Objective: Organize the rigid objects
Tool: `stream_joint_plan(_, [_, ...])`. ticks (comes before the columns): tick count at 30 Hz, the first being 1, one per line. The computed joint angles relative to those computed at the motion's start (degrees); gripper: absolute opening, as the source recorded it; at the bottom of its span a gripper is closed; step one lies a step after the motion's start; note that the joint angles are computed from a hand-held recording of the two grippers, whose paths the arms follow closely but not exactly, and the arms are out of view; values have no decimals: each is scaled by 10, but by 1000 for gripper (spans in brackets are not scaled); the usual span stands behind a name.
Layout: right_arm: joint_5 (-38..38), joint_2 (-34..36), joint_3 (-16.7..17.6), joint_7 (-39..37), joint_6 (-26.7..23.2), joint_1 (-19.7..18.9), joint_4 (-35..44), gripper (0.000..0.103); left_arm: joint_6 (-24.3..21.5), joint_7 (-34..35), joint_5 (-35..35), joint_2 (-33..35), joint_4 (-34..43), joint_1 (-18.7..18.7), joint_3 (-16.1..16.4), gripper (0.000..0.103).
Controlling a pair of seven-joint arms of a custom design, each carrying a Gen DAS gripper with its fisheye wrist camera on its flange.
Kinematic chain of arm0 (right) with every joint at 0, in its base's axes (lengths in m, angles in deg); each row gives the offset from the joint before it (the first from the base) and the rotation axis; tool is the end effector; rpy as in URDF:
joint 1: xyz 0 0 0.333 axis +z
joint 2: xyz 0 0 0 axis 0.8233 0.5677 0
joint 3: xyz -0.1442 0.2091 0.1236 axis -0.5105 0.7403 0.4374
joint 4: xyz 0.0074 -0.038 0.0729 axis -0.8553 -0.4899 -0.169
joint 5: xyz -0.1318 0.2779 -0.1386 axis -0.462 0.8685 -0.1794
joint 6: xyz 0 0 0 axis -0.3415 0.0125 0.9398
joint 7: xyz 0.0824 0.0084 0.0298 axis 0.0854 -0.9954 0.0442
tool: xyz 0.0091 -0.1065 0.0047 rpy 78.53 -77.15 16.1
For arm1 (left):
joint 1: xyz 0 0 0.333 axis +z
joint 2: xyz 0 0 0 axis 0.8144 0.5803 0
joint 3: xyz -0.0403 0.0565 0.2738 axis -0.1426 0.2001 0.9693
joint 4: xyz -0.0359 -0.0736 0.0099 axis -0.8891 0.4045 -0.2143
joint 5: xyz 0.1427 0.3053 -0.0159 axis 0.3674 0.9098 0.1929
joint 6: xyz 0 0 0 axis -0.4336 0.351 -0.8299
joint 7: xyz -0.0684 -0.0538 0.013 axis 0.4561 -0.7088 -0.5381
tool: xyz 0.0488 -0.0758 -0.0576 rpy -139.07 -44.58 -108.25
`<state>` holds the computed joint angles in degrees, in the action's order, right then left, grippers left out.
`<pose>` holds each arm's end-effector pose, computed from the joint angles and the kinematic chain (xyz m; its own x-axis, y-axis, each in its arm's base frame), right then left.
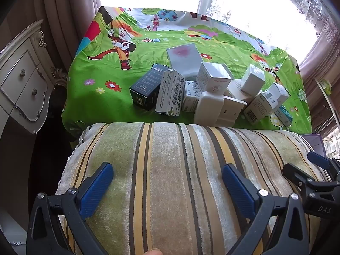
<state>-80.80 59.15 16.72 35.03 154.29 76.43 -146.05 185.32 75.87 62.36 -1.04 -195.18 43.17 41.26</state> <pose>0.4636 0.2383 0.5622 0.4075 -0.9122 -0.0430 -0.8306 -0.3507 -0.4325 0.3985 -0.2438 0.5312 0.3232 -0.9408 0.1022 -0.8155 -0.3317 -0.4742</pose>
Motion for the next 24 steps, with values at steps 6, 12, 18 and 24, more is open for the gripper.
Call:
stream_joint_plan(6, [0, 0, 0, 0, 1, 0, -1, 103, -1, -3, 2, 0, 0, -1, -1, 103])
stream_joint_plan(12, [-1, 1, 0, 1, -2, 0, 2, 103, 0, -1, 0, -2, -3, -1, 0, 103])
stream_joint_plan(18, [0, 1, 0, 1, -1, 0, 2, 103, 0, -2, 0, -5, -6, 0, -1, 103])
stream_joint_plan(24, [-1, 2, 1, 1, -3, 0, 3, 103, -2, -1, -2, -3, -3, -1, -1, 103])
